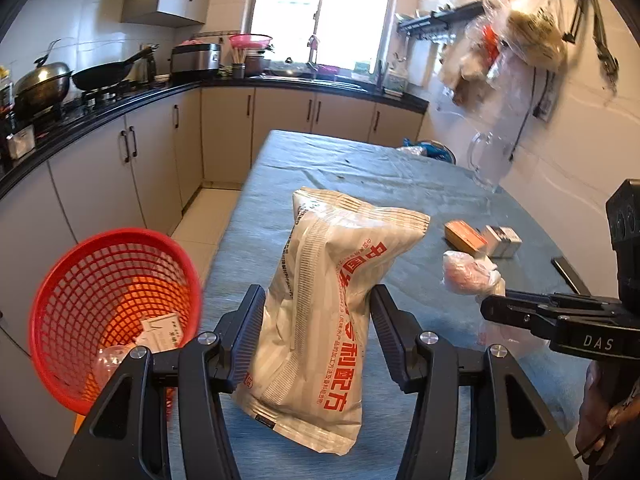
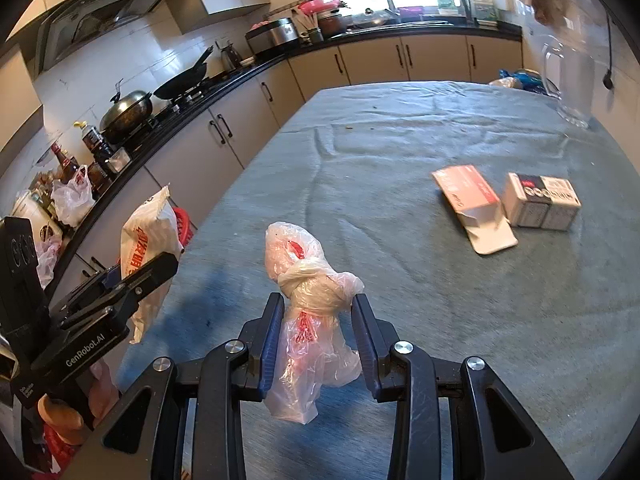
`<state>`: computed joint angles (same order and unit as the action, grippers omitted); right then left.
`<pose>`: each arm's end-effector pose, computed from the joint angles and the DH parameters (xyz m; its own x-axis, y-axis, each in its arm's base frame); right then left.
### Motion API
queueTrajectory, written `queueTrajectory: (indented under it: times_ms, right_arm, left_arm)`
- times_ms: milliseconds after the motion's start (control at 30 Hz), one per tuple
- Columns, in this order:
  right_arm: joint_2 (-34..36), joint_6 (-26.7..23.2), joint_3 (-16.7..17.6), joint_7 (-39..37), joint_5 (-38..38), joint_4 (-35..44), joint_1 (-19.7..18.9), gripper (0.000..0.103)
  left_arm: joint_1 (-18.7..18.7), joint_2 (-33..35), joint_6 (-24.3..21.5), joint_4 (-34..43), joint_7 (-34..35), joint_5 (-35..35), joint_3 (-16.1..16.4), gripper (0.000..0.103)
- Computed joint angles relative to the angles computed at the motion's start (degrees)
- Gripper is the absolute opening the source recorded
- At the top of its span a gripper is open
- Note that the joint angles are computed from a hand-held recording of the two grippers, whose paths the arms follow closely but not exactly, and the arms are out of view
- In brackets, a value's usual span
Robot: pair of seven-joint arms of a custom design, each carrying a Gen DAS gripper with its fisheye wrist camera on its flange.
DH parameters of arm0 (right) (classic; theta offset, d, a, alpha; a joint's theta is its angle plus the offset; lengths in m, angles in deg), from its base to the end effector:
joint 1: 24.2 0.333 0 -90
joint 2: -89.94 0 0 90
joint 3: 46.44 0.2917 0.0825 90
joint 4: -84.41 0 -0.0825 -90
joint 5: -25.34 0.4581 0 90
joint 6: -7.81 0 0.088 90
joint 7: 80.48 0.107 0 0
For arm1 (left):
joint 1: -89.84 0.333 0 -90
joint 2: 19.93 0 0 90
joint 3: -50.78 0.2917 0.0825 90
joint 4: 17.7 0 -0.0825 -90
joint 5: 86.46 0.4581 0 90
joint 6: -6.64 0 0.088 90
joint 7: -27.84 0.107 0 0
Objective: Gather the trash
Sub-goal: 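Carry the white bag and pink bag toward the red basket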
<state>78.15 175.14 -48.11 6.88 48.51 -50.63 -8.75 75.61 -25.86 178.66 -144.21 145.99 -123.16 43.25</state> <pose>0.5735 0.1151 0.4332 0.0440 -0.9513 -0.3052 -0.7471 0.1715 -0.6422 0.5910 -0.1908 0.4594 -0.3460 -0.9260 0.1511 -0.6119 0.1006 -0.7845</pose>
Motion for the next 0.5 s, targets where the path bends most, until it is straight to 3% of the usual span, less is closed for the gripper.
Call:
queueTrajectory:
  times_ms: [500]
  right_arm:
    - [5.89,-2.29,2.75,-2.09,-0.32,8.75,1.34,0.038]
  left_arm:
    - [1.43,-2.15,1.78,-1.69,-0.8,-1.68,3.31,0.053]
